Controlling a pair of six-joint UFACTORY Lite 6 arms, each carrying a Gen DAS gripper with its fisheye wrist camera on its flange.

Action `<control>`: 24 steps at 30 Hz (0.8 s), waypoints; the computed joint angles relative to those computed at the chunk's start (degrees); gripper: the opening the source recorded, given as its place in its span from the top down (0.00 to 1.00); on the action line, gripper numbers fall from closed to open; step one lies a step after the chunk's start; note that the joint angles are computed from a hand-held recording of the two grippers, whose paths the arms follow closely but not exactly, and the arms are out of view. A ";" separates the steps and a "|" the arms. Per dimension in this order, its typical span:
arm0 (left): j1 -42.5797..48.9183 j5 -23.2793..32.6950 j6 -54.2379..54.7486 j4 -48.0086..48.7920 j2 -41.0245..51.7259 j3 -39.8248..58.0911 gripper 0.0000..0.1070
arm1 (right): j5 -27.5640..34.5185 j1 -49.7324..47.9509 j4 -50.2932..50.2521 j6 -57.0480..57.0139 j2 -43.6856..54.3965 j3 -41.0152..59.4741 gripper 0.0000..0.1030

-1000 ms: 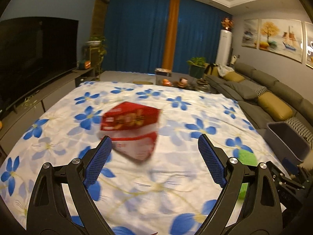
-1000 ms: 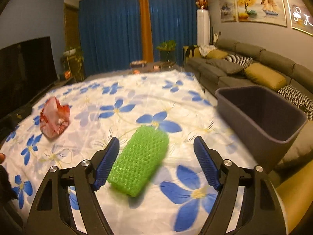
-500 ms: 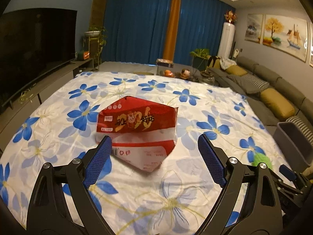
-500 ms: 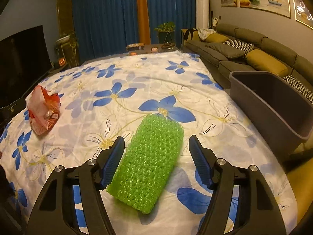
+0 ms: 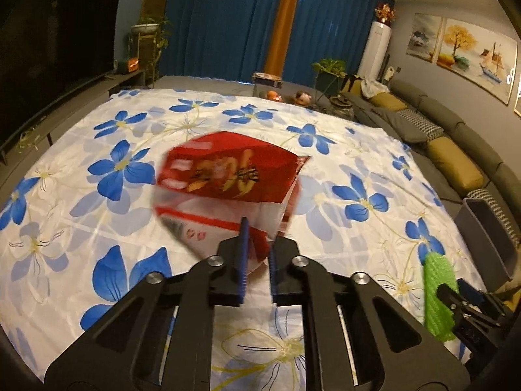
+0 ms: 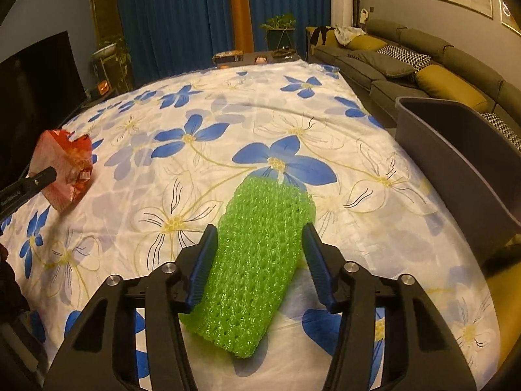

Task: Collect trash
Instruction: 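Grasp the red snack bag with the left tool while the right tool grasps the green net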

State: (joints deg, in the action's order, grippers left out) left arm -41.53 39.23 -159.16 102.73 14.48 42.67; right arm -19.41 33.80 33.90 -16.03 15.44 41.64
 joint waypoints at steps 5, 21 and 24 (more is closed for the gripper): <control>-0.99 0.86 -6.22 5.02 -4.64 -4.35 0.96 | 1.89 -1.63 -7.04 6.41 0.96 0.74 0.65; -6.58 4.69 -5.47 3.94 -8.15 -5.73 0.96 | -5.14 1.59 -5.89 5.17 -8.50 -6.50 0.88; -7.41 5.23 -4.26 3.21 -8.06 -5.11 0.96 | -5.31 1.81 -4.64 3.40 -12.67 -8.14 0.88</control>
State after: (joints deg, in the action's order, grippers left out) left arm -48.94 44.46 -163.42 105.94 6.42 37.57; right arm -24.72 35.60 29.26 -12.62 2.77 33.49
